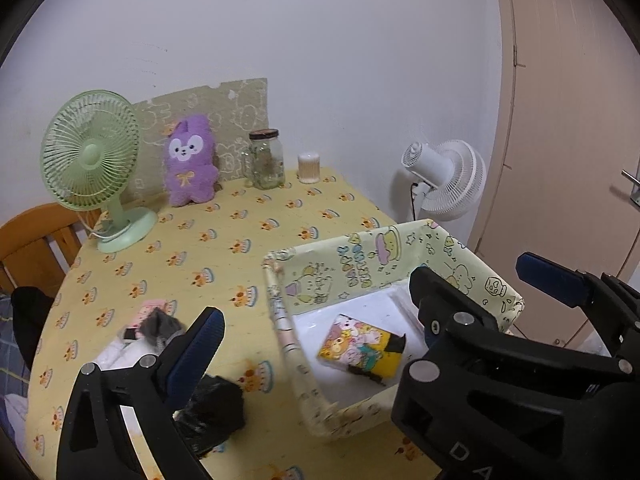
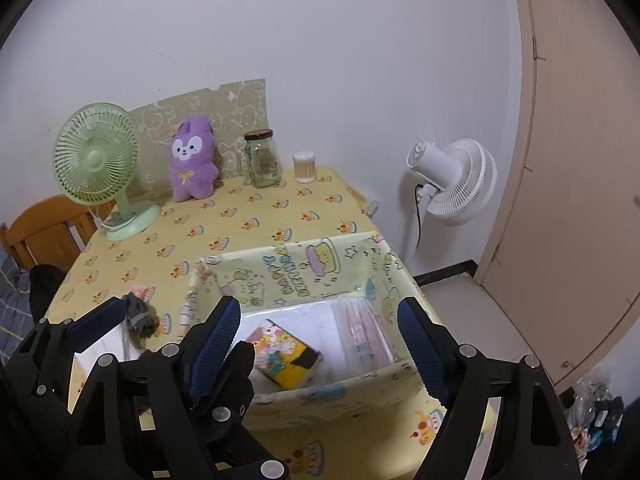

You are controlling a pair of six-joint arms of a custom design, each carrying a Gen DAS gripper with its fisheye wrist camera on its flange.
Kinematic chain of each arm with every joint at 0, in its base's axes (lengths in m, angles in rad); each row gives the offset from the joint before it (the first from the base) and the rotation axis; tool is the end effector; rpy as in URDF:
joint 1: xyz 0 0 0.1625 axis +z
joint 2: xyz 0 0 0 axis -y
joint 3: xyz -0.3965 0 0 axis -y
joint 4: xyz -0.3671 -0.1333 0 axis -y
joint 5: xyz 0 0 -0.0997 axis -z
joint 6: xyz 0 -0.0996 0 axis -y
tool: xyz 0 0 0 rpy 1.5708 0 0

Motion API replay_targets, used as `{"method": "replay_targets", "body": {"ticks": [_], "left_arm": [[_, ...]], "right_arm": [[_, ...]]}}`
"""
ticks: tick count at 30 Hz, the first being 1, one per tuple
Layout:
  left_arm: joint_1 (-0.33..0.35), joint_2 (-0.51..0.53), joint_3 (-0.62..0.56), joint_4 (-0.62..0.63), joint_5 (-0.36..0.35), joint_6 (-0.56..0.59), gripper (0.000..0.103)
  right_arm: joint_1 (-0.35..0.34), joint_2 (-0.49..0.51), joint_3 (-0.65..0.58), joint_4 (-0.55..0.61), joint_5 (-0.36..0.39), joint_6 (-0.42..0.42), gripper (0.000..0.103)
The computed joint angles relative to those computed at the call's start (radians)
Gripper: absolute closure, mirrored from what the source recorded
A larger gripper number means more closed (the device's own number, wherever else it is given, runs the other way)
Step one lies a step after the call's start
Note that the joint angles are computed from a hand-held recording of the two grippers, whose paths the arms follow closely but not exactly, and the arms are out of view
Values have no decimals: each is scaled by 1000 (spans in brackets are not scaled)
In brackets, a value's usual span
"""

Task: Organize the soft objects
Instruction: 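Withdraw both tools from the box toward the umbrella and towel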

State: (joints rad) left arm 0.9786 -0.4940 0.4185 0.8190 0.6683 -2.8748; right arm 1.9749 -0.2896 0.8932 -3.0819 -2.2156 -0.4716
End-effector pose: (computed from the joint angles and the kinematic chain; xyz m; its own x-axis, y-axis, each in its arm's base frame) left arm -0.2114 -0.6931 0.2630 -0.7074 0.0193 -0.7065 0.5850 0.5769 -0.5700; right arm 0.3846 -0.7125 0.0969 -0.7105 -0.1492 0.6877 -0.6341 0.5594 -0.5338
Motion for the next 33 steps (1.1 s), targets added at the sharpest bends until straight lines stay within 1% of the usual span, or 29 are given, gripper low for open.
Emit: {"method": "replay_targets", "body": {"ticks": [4,9,13,19,26,28,33], "left_arm": [[-5,-83,128,-81,-14,22,2],[-8,-155,232,-142,-25,40,2],[-10,-209,310,-193,-21,68,0],[-11,-266,382,-243,-26,89,0],[-9,-319,456,-286,-56,97,0],[-8,-336,484,-305,-59,105,0],[-2,-361,522,-325,-73,104,0]], "right_arm": [[17,-2,22,-30,3,0,14],[35,9,23,-47,4,5,6],[47,12,39,-83,14,-3,0],[63,19,43,-95,27,-6,0],[73,28,46,-73,52,6,0],[73,27,54,-76,77,0,0],[77,34,62,-72,92,-6,0]]}}
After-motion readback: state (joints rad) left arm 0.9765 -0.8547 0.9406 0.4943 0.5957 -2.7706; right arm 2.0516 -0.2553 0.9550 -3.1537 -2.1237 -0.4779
